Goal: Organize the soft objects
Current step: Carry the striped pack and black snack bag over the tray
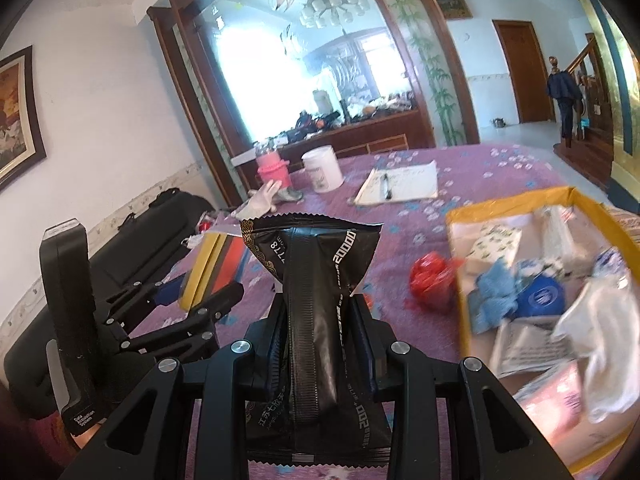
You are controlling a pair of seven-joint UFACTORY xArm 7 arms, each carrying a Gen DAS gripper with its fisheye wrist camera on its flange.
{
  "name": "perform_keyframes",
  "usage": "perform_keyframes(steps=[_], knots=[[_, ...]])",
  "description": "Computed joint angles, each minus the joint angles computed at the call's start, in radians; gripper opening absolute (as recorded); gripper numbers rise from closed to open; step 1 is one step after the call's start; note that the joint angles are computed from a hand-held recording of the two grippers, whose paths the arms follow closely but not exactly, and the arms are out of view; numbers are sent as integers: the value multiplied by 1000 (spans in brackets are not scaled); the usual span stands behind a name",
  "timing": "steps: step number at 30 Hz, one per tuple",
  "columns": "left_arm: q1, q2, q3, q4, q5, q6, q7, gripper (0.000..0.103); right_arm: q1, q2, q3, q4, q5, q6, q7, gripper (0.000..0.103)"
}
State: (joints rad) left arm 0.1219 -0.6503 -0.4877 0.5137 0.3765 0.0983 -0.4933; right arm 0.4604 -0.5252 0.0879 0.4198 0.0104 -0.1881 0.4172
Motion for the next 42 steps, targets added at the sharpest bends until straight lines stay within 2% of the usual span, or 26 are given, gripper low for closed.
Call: perform_keyframes(steps=[10, 16, 21, 24, 27, 31, 34, 42], knots=[[-48, 130, -85, 162, 28, 63, -54, 46, -61, -146, -78, -50, 8, 103, -59, 34], [-59, 272, -154, 290, 112, 114, -141, 46, -104, -221, -130, -67, 35, 191, -130, 34], [-97, 400, -177, 387, 190, 169, -202, 46, -145, -240, -165, -62, 72, 264, -180, 34], [-128, 475, -179, 439, 231, 211, -235, 46, -187, -223, -165, -45, 87, 300, -200, 34], [-157, 529, -171, 473, 278, 242, -278, 46, -194, -207, -187, -34, 112, 310, -232, 34], [-203, 592, -150, 512, 340, 283, -314, 46, -246, -168, -171, -10, 125, 340, -242, 34], [-247, 635, -123, 540, 331, 306, -299, 46, -297, -128, -146, 14, 128, 371, -228, 34], [-365, 733, -46, 622, 337, 353, -286, 46, -339, -56, -147, 56, 147, 426, -232, 34]])
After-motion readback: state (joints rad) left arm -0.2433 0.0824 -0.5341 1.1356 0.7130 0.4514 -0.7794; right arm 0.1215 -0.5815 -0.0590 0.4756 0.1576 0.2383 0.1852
